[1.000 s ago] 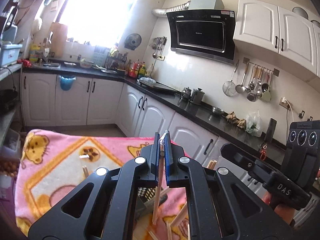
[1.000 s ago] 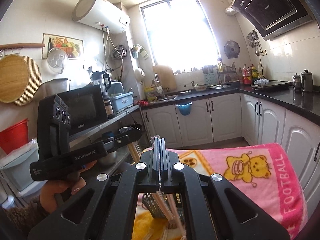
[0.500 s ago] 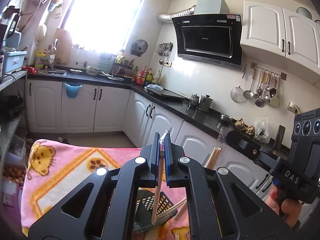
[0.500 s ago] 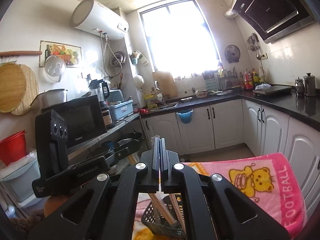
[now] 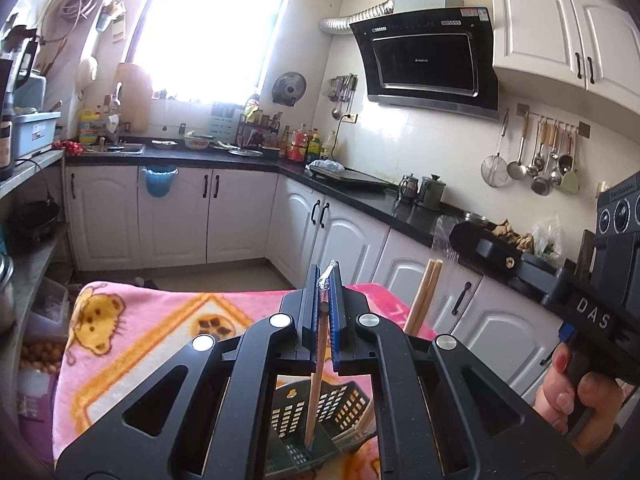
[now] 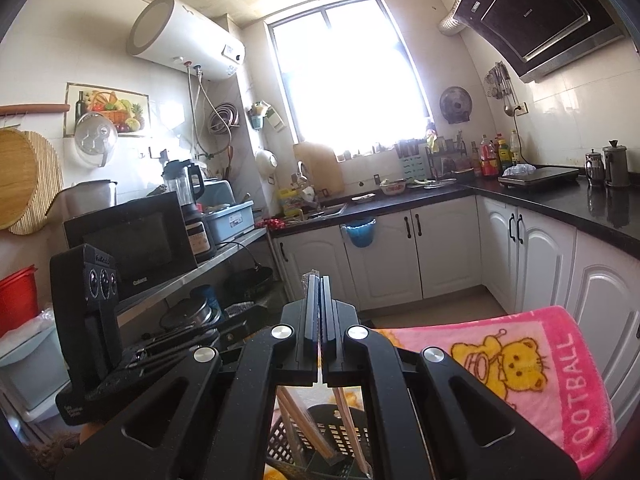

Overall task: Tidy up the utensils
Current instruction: 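Lift the chopsticks with both tools and carry them above the caddy, then open the right tool over the caddy while the left tool releases its chopstick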

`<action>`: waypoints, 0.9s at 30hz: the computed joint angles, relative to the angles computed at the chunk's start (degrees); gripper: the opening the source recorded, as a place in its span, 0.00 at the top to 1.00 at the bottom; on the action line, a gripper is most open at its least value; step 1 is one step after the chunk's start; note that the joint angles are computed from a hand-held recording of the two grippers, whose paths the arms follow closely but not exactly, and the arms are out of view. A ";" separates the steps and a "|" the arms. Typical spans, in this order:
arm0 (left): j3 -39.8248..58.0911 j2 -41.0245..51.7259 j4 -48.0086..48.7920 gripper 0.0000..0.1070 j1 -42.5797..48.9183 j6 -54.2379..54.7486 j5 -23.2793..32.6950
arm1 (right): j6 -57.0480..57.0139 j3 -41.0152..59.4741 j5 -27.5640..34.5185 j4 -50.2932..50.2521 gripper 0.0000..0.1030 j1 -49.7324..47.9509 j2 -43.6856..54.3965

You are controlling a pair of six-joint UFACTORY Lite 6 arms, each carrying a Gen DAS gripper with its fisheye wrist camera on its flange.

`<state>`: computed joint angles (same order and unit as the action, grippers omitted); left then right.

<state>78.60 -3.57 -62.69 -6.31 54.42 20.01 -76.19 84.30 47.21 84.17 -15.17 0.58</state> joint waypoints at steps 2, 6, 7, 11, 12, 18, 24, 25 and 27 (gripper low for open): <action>-0.82 0.44 -0.87 0.98 -0.24 0.93 -0.74 | -1.38 -0.27 -0.69 0.95 0.99 0.46 0.82; -2.03 1.32 -3.56 0.98 0.20 3.83 -0.97 | -4.00 -1.61 -2.31 2.44 0.99 1.34 2.20; -2.53 1.41 -4.22 0.98 0.28 4.65 -1.06 | -4.74 -2.03 -3.22 2.77 0.99 1.70 2.63; -3.51 2.19 -5.37 0.98 0.40 6.38 -1.72 | -6.06 -3.08 -4.86 3.50 0.99 2.42 4.27; -3.88 2.33 -5.95 0.98 0.47 6.96 -1.83 | -6.33 -3.50 -5.31 3.50 0.99 2.50 4.48; -5.63 3.31 -9.52 0.98 0.52 10.76 -2.74 | -7.57 -5.83 -6.90 3.70 0.99 2.34 5.85; -7.64 3.54 -10.98 0.98 -0.35 12.68 -4.13 | -6.14 -7.79 -8.46 1.63 0.99 1.75 6.44; -7.97 3.57 -11.19 0.98 -0.40 12.96 -4.27 | -5.62 -8.26 -8.87 0.94 0.99 1.69 6.23; -8.77 3.50 -11.64 0.98 -0.43 13.49 -4.46 | -5.19 -9.64 -9.39 0.11 0.99 1.35 5.40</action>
